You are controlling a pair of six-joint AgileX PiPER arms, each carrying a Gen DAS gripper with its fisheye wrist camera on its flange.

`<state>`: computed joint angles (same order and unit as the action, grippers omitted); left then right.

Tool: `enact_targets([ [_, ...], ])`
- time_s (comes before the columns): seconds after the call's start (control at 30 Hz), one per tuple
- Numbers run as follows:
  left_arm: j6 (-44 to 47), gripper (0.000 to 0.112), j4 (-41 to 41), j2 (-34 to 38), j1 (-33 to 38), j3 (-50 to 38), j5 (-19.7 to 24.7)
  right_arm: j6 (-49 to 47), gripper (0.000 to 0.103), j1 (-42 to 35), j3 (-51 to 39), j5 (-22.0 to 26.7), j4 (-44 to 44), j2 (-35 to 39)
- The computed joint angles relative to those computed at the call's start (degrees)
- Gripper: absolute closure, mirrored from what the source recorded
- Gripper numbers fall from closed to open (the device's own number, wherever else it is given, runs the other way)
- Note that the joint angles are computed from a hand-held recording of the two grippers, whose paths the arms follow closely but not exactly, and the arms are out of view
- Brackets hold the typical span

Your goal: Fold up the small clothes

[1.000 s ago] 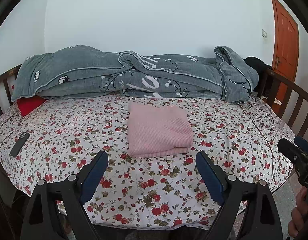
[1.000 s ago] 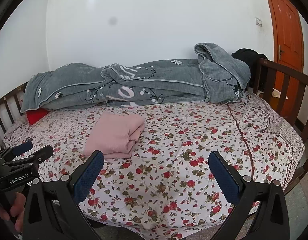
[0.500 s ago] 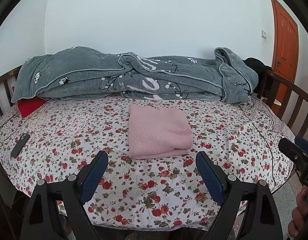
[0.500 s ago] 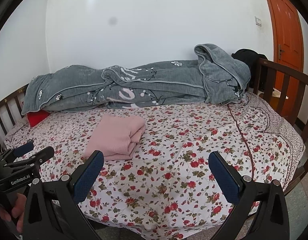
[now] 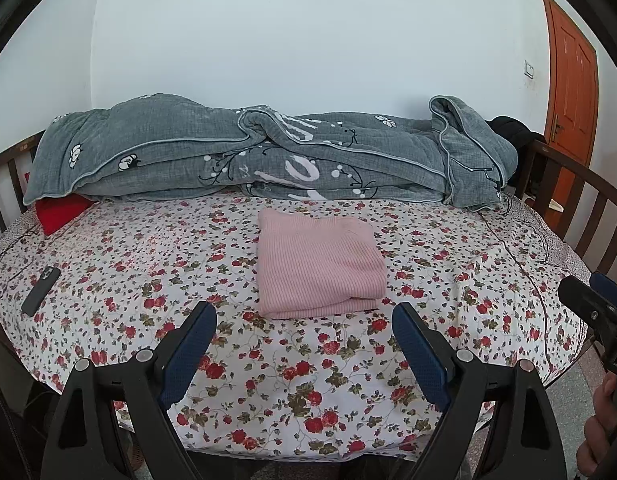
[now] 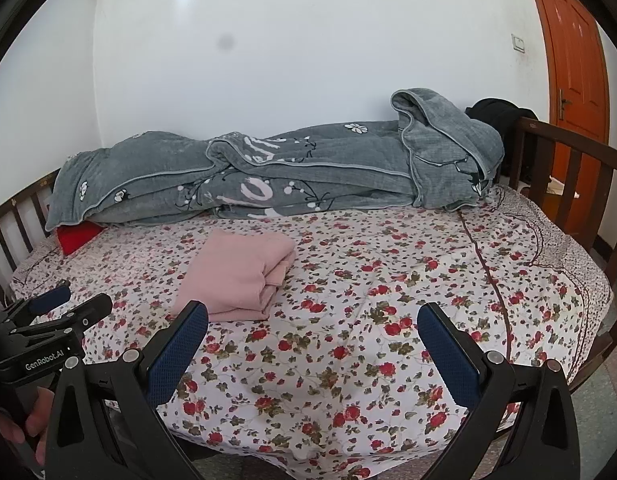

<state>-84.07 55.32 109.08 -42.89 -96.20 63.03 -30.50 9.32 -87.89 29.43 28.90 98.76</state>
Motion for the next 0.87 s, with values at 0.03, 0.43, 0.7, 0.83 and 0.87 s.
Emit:
enact_targets([
  [0.03,-0.1,0.023,0.0,0.0,-0.1,0.0,0.1,0.0,0.001,0.0,0.0,0.0,0.1,0.0],
  [0.43,-0.2,0.023,0.1,-0.1,0.0,0.1,0.1,-0.6,0.001,-0.2,0.0,0.2,0.7,0.0],
  [0.7,-0.3,0.023,0.2,-0.1,-0.2,0.1,0.2,-0.9,0.001,-0.3,0.0,0.3,1.0,-0.1],
  [0.83,0.2,0.023,0.2,-0.1,0.0,-0.2,0.1,-1.2,0.001,-0.4,-0.1,0.4,1.3,-0.1],
  [0.87,0.8,0.023,-0.2,0.0,0.3,-0.6,-0.3,-1.1,0.001,-0.3,-0.2,0.4,1.3,-0.1],
])
